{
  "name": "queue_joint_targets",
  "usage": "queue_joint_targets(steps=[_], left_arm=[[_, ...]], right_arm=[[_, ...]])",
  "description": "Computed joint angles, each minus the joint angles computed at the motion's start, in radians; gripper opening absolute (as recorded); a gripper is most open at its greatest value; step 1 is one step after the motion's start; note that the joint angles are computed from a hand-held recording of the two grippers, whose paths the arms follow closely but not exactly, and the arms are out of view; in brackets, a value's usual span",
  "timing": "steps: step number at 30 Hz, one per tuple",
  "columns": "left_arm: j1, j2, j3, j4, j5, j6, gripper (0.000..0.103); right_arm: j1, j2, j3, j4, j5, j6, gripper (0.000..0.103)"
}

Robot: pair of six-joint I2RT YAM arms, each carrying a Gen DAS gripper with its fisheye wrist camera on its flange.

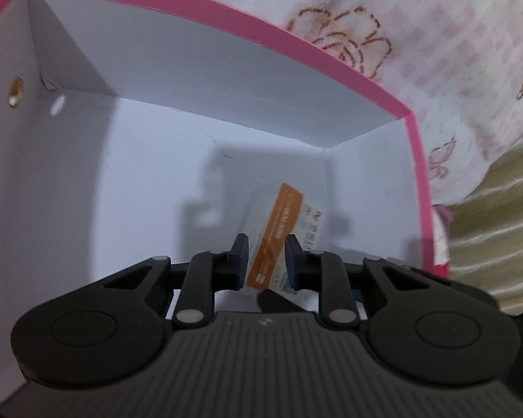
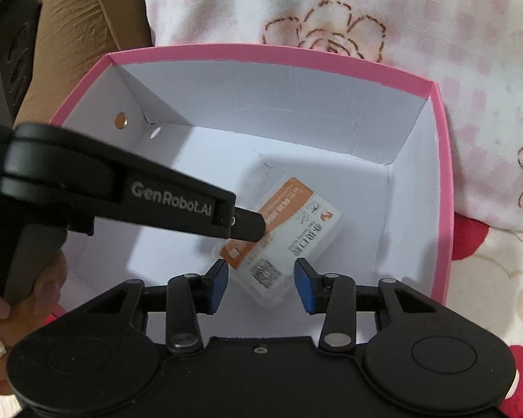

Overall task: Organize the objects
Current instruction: 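Withdraw the left gripper from the pink box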

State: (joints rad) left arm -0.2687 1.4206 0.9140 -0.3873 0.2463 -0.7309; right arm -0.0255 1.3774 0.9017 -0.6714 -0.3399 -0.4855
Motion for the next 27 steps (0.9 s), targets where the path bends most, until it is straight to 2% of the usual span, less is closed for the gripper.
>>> queue_joint_targets(steps=[2, 6, 9, 11, 14, 19, 20, 22, 24, 27], left_arm=[[0.006, 0.008, 0.000, 0.018, 0.015, -0.022, 0.020], [0.013, 0.048, 0.010, 0.016, 0.122, -0.064, 0.020], [-0.009, 0.042, 0.002, 0.008, 0.080, -0.082, 0.020], [-0.004, 0.018, -0.021, 0.026, 0.086, -0.095, 0.020], [-0.017, -0.059, -0.042, -0.003, 0.044, -0.067, 0.020], [-0.087, -0.164, 0.024, -0.177, -0.087, -0.004, 0.020], [-0.095, -0.187, 0.043, -0.214, -0.107, 0.005, 0.020], [-0.105, -0.236, 0.073, -0.298, -0.144, 0.038, 0.021], [-0.163, -0.260, 0.118, -0.373, -0.221, 0.045, 0.022], [-0.241, -0.295, 0.184, -0.509, -0.299, 0.036, 0.024]], right_arm=[[-0.008, 0.001, -0.001, 0.004, 0.009, -0.012, 0.048], [-0.004, -0.029, -0.029, 0.030, 0.034, -0.036, 0.048], [0.032, -0.080, -0.087, 0.084, 0.114, -0.046, 0.047], [0.054, -0.136, -0.134, 0.114, 0.166, -0.055, 0.047], [0.008, -0.187, -0.135, 0.075, 0.116, -0.066, 0.047], [-0.154, -0.234, -0.065, -0.104, -0.055, -0.121, 0.048], [-0.176, -0.254, -0.048, -0.148, -0.070, -0.122, 0.048], [-0.110, -0.317, -0.015, -0.211, -0.097, -0.073, 0.049], [-0.120, -0.335, 0.025, -0.261, -0.111, -0.063, 0.050], [-0.186, -0.360, 0.069, -0.361, -0.164, -0.119, 0.051]])
